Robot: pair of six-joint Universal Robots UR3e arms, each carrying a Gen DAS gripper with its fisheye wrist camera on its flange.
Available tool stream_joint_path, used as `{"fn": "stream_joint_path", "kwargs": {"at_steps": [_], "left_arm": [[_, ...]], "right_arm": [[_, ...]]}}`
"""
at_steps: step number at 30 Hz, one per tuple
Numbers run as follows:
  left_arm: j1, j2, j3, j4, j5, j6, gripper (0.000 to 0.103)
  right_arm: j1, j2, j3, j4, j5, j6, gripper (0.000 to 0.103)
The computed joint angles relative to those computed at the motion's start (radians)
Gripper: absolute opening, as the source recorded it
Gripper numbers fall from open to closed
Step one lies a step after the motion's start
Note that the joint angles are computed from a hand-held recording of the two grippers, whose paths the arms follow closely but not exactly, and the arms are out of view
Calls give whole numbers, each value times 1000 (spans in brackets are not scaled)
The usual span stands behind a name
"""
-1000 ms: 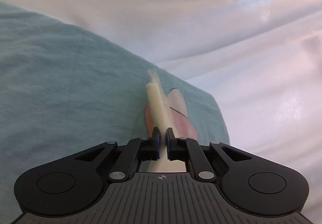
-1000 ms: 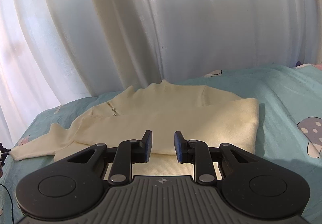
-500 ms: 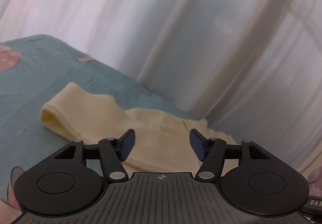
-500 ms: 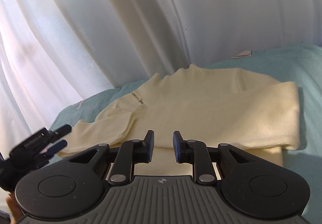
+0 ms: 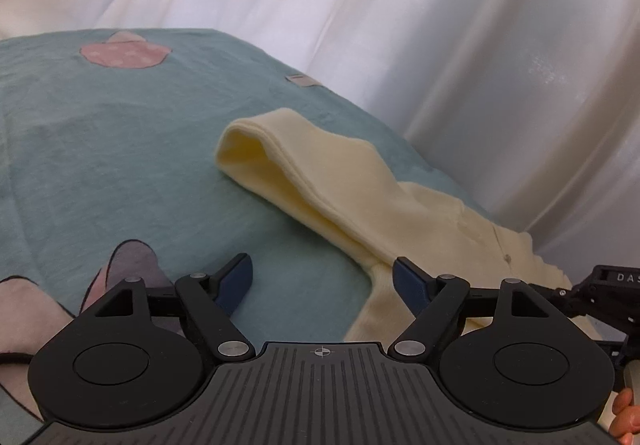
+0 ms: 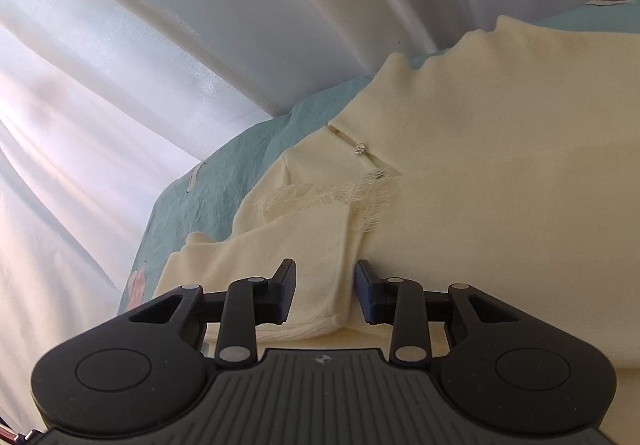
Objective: Fold small clothes
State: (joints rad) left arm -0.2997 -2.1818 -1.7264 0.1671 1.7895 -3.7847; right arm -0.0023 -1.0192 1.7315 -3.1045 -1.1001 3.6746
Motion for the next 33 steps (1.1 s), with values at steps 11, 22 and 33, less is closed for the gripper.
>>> {"fn": "stream_joint_path", "kwargs": {"at_steps": [11, 22, 33], "left_arm": [[8, 25, 58, -93, 17, 62, 79], [12, -54, 270, -225, -84, 145, 74], [-28, -39, 306, -265, -86, 231, 74]], "right_arm": [[26, -375, 356, -156, -511, -271, 3], [-425, -592, 739, -134, -137, -196, 13], [-188, -494, 600, -187, -585, -352, 3]]}}
